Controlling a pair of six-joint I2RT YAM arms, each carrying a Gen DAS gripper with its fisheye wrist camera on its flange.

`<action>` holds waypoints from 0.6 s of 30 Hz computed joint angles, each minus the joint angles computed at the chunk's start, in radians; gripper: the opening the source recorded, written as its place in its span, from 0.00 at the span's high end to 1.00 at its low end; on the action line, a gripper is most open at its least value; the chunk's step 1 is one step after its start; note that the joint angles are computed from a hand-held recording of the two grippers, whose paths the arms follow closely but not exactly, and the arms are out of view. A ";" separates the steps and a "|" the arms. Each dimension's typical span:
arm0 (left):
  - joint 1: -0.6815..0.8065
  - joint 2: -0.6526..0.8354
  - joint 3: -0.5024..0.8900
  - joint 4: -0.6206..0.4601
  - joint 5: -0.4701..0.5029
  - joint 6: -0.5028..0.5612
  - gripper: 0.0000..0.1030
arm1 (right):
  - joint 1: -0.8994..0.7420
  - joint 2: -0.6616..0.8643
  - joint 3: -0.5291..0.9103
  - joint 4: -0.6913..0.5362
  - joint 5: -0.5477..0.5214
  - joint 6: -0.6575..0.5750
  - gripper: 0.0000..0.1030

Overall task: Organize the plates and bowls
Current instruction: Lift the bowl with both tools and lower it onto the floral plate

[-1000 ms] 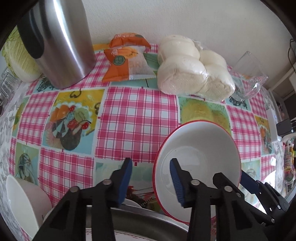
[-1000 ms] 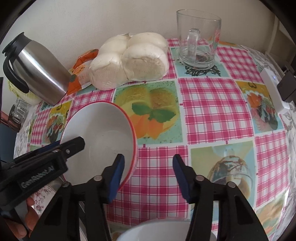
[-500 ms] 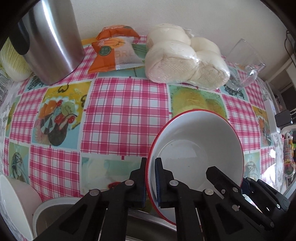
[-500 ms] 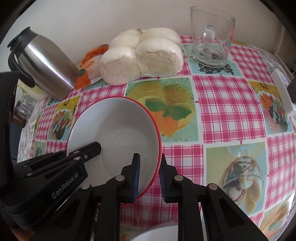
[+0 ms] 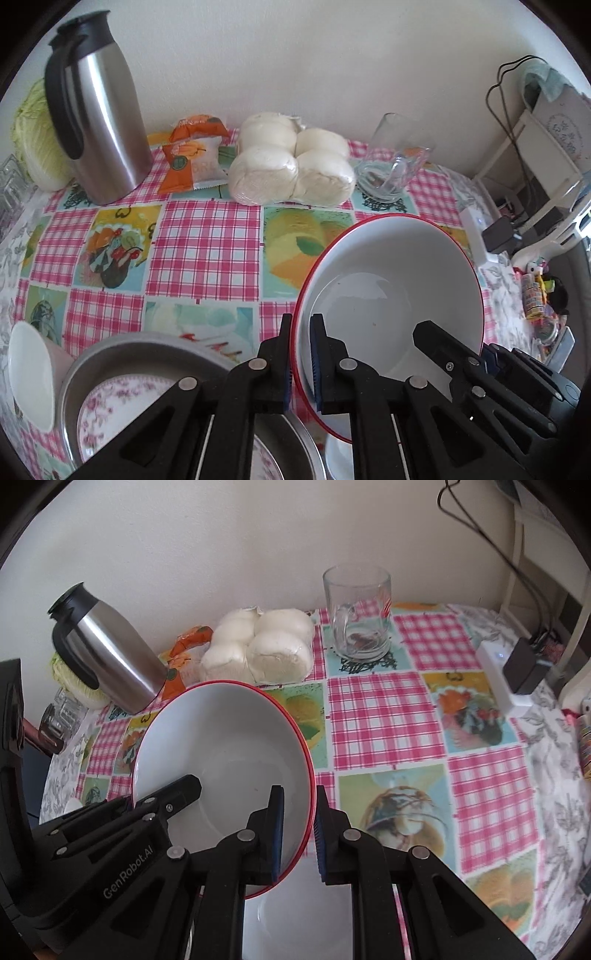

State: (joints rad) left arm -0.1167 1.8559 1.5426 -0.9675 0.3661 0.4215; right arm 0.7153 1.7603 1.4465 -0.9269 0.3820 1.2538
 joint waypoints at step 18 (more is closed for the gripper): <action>0.218 -0.328 -0.214 -0.071 0.078 0.140 0.90 | 0.285 0.021 0.166 -0.221 0.157 0.270 0.84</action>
